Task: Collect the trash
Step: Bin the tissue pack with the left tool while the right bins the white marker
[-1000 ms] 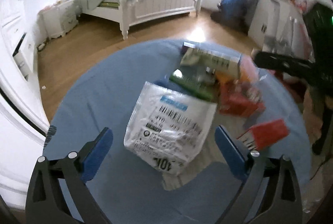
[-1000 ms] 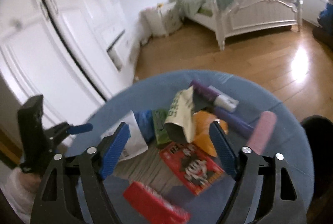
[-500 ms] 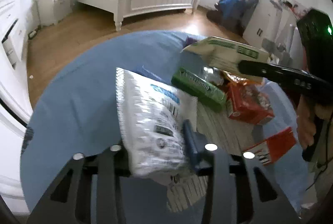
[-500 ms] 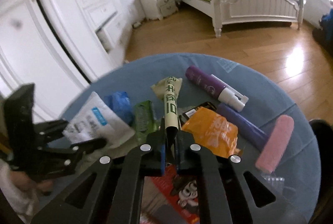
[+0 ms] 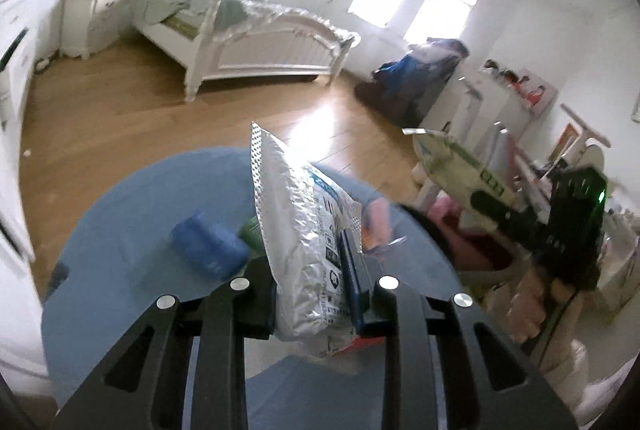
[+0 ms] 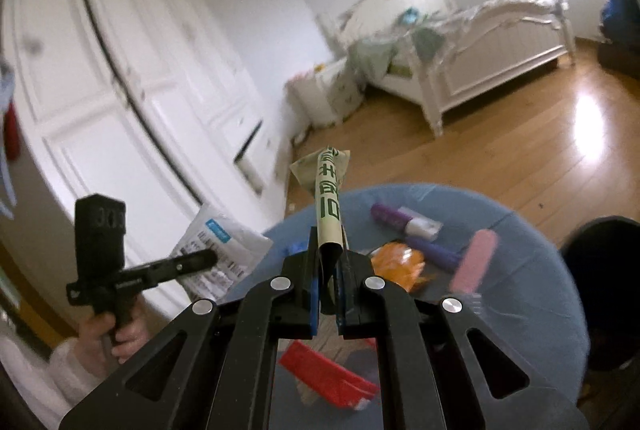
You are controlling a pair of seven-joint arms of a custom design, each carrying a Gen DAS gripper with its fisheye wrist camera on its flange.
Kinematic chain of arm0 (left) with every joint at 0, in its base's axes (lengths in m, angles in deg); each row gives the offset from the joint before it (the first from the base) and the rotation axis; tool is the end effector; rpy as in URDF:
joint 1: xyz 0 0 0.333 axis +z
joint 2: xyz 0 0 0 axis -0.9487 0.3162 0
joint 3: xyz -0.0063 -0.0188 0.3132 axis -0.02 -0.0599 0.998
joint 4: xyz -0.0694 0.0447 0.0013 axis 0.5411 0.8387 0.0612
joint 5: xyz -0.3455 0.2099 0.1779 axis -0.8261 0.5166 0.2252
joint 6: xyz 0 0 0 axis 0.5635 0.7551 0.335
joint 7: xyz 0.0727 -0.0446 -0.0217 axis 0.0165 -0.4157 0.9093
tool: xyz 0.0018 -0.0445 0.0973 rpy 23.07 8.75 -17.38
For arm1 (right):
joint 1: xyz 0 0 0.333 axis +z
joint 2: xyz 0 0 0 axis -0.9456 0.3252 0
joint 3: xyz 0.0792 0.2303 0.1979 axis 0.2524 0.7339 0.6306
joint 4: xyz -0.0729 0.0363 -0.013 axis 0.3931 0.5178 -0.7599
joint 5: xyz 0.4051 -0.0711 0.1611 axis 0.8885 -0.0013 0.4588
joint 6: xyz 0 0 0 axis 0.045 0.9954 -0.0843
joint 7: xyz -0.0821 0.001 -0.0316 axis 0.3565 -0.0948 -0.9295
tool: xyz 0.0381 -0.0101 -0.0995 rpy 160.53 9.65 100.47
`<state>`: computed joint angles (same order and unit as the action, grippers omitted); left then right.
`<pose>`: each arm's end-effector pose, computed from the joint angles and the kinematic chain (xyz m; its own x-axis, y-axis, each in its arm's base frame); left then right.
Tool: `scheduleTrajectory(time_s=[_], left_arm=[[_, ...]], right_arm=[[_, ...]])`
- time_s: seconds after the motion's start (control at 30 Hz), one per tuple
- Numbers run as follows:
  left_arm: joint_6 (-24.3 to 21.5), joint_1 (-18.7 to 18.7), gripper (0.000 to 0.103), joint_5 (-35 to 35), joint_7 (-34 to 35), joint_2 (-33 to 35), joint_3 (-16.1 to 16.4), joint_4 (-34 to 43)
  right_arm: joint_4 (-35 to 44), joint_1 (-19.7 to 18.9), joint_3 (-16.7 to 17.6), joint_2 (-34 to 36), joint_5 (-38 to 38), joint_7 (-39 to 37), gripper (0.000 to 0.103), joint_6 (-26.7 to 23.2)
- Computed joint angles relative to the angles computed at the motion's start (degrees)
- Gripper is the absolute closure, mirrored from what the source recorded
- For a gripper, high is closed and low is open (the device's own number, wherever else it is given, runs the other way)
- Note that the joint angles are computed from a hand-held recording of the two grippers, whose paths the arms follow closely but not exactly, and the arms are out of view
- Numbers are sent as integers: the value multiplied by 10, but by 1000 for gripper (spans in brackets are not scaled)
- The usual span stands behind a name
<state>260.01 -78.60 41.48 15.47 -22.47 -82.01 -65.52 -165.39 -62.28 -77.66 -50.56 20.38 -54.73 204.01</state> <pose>0.4743 -0.1479 0.5252 0.1780 -0.9007 0.3964 -0.5516 -0.4249 -0.7178 0.6285 0.1501 0.5517 0.7881 -0.4309 -0.4395 -0.5510 -0.1757 -0.8158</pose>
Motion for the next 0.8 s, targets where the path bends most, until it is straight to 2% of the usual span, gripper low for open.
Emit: scheduleTrajectory(time_s=[0.07,0.13,0.23,0.3,0.33,0.37,0.43,0.5,0.63,0.7,0.8], left_arm=[[16,-7,77,-5,2,36,-2,42],[33,1,77,7,-3,77,-19,89],[49,-23,77,-1,26,163,-20,178],[54,-58,77,-71,99,232,-6,245],[54,-62,77,-112,140,262,-13,275],[51,-57,77,-174,203,302,-33,316],[35,-38,77,-212,245,361,-76,378],[13,-21,77,-219,266,416,-113,435],[-48,-25,77,-193,275,525,-139,563],[-80,-37,77,-184,276,575,-140,627],[-103,-46,77,-180,276,619,-141,677]], right_arm=[[-13,-11,-11,-12,31,-11,96,16],[-16,-19,-19,-13,51,-18,96,34],[-11,-35,-30,-5,67,-23,96,63],[-5,-46,-34,5,70,-24,96,88],[-2,-52,-36,11,70,-21,96,93],[8,-60,-39,24,69,-15,96,103],[22,-71,-37,45,64,-1,96,120],[46,-86,-35,79,54,23,96,126],[95,-113,-21,146,20,67,96,144],[125,-126,-12,180,3,91,96,143],[142,-143,5,206,-7,101,96,144]])
